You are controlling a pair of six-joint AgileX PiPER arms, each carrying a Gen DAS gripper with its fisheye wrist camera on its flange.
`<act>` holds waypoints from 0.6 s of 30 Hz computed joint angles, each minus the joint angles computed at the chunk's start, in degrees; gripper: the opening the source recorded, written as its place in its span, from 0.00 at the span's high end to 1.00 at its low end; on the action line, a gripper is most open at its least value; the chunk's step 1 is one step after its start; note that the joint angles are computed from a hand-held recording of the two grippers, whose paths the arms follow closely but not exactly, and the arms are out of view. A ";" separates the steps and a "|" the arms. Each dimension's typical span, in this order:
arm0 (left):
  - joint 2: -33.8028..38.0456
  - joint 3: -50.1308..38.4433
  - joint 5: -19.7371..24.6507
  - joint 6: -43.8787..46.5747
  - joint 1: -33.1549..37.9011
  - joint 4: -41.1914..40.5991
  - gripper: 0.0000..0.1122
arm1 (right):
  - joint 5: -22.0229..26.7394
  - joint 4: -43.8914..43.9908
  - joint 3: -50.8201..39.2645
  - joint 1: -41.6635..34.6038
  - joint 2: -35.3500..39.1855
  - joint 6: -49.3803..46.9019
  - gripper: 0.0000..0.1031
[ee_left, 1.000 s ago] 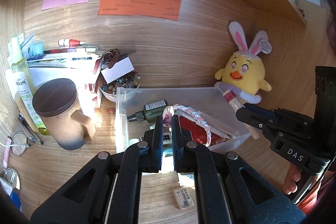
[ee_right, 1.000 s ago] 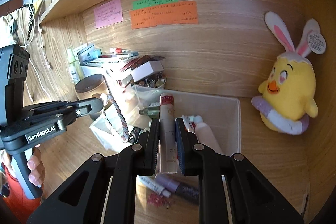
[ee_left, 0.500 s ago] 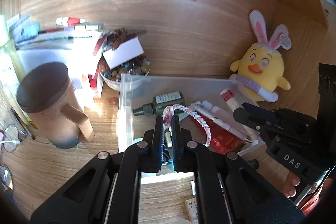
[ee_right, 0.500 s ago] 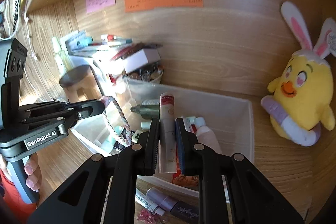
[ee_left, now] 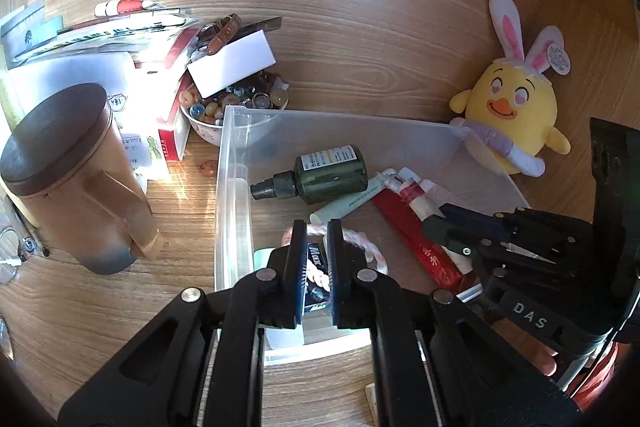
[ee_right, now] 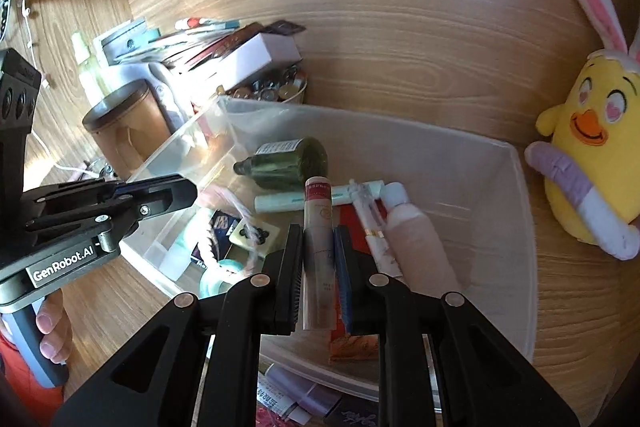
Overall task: Organize objects
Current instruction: 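Carry the rope keychain and red-capped tube over the clear box and release both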
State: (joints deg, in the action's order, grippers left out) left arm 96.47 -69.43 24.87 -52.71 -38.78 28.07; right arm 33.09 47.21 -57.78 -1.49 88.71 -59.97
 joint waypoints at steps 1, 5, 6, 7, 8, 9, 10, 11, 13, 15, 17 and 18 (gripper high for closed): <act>0.03 -0.04 0.06 0.18 -0.03 -0.12 0.93 | -0.35 -0.38 0.09 0.22 0.17 0.44 0.86; -0.75 0.44 0.19 0.32 -0.29 -0.29 0.85 | -0.01 -2.82 -0.47 0.49 0.24 2.87 0.86; -1.22 0.78 0.44 -1.08 -0.65 1.02 0.80 | 0.88 -2.78 -0.70 0.06 0.08 2.94 0.85; -1.50 0.95 0.70 -2.61 -1.03 2.45 0.77 | 1.53 -2.71 -0.81 -0.29 -0.14 2.98 0.83; -1.84 1.13 0.94 -3.96 -1.38 3.72 0.72 | 2.14 -2.58 -0.90 -0.64 -0.42 2.92 0.79; -2.32 1.50 1.15 -5.54 -1.80 5.22 0.68 | 2.74 -1.97 -0.71 -1.28 -1.02 2.41 0.74; -2.89 1.87 1.45 -7.23 -2.35 6.86 0.66 | 2.99 -1.65 -0.66 -1.57 -1.33 2.16 0.72; -3.42 2.27 1.72 -8.57 -2.81 8.24 0.64 | 3.15 -1.26 -0.34 -1.92 -1.94 1.76 0.69; -4.54 3.03 2.62 -11.55 -4.04 11.51 0.60 | 3.86 -0.43 0.30 -2.90 -3.26 0.67 0.67; -5.50 3.70 3.72 -14.21 -5.27 14.46 0.56 | 4.79 0.42 1.02 -3.88 -4.61 -0.54 0.63; -6.51 4.34 4.78 -16.09 -6.48 16.63 0.54 | 5.02 0.94 2.21 -4.73 -6.32 -1.53 0.60; -7.05 4.74 5.07 -16.71 -6.97 17.30 0.52 | 4.96 1.22 2.90 -5.13 -7.24 -2.22 0.58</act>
